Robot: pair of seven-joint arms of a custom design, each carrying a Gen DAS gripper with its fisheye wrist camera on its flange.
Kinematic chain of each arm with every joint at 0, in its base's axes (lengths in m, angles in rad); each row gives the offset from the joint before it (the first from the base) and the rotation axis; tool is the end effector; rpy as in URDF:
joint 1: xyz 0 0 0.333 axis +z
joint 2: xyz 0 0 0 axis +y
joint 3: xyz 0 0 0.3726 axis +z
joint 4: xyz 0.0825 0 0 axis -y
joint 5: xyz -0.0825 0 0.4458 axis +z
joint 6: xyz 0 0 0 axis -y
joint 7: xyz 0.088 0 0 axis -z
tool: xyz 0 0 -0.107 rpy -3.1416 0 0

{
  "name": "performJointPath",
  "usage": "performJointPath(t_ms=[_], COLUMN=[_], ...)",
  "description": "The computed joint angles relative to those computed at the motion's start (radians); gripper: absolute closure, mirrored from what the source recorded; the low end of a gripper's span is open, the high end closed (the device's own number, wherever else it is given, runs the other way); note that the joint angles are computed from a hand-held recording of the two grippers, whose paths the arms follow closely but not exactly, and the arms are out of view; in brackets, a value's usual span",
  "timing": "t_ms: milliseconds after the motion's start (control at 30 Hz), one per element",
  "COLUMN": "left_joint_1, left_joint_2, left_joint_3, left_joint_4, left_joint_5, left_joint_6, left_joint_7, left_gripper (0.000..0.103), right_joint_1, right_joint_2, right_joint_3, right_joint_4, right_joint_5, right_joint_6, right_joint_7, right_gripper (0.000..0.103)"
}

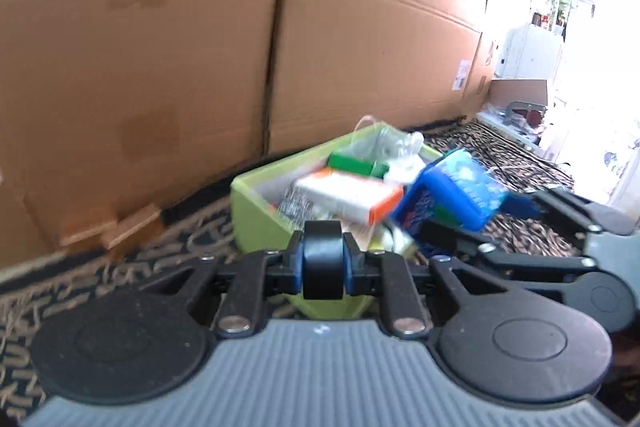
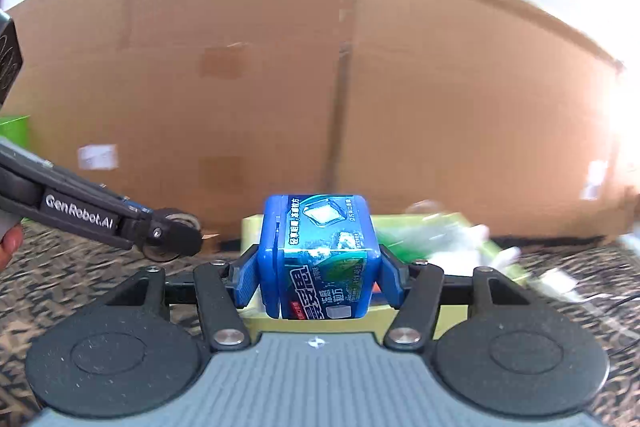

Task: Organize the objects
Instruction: 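Carry the tape roll and blue tin into the shoebox and open both tools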

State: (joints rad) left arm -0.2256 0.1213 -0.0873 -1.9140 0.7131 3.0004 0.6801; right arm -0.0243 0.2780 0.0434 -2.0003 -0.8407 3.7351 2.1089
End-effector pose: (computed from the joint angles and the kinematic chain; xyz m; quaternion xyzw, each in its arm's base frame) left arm 0.6454 -0.2553 0.5635 -0.5971 0.6427 -0.3927 0.2760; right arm 0.6597 0.1087 0.4846 -0.6884 0.3888 -0.3411 0.5085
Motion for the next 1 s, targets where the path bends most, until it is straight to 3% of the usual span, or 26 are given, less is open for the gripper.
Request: performJointPath(t_ms=[100,200,367,467,567,667,733,800,833,867,967,1000], left_joint_1=[-0.021,-0.062,-0.068,-0.081,-0.088,-0.097,-0.125,-0.152,-0.180,-0.198,-0.186,-0.192], left_joint_2=[0.087,0.165,0.257,0.287,0.305,0.319,0.328,0.328,0.326,0.322,0.297,0.289], left_joint_3=[-0.003,0.030,0.021,0.031,0.041,0.053,0.091,0.124,0.157,0.178,0.167,0.175], left_joint_4=[0.119,0.215,0.308,0.335,0.345,0.353,0.355,0.349,0.347,0.344,0.309,0.301], left_joint_5=[-0.019,-0.017,-0.126,-0.167,-0.196,-0.214,-0.178,-0.126,-0.080,-0.041,-0.014,0.000], left_joint_6=[-0.054,-0.093,-0.127,-0.149,-0.158,-0.164,-0.153,-0.130,-0.130,-0.126,-0.085,-0.077], left_joint_7=[0.000,-0.017,0.087,0.137,0.164,0.178,0.154,0.136,0.103,0.074,0.040,0.013], left_gripper=[0.085,0.085,0.085,0.085,0.085,0.084,0.082,0.060,0.054,0.042,0.017,0.006], right_joint_1=[0.041,0.048,-0.020,-0.110,-0.150,-0.215,-0.182,-0.114,-0.112,-0.116,-0.075,-0.098], right_joint_2=[0.032,0.081,0.172,0.221,0.251,0.289,0.299,0.295,0.296,0.295,0.271,0.267], right_joint_3=[-0.036,-0.039,0.023,0.122,0.170,0.259,0.227,0.153,0.151,0.156,0.114,0.138], right_joint_4=[0.020,0.072,0.195,0.264,0.296,0.334,0.336,0.328,0.326,0.324,0.290,0.284], right_joint_5=[0.194,0.313,0.302,0.205,0.149,0.071,0.109,0.182,0.201,0.214,0.299,0.289], right_joint_6=[-0.011,-0.043,-0.126,-0.181,-0.210,-0.273,-0.271,-0.256,-0.250,-0.253,-0.243,-0.245], right_joint_7=[-0.149,-0.236,-0.210,-0.143,-0.139,-0.134,-0.187,-0.255,-0.270,-0.281,-0.343,-0.340], right_gripper=[0.039,0.039,0.039,0.039,0.039,0.039,0.041,0.041,0.040,0.041,0.034,0.032])
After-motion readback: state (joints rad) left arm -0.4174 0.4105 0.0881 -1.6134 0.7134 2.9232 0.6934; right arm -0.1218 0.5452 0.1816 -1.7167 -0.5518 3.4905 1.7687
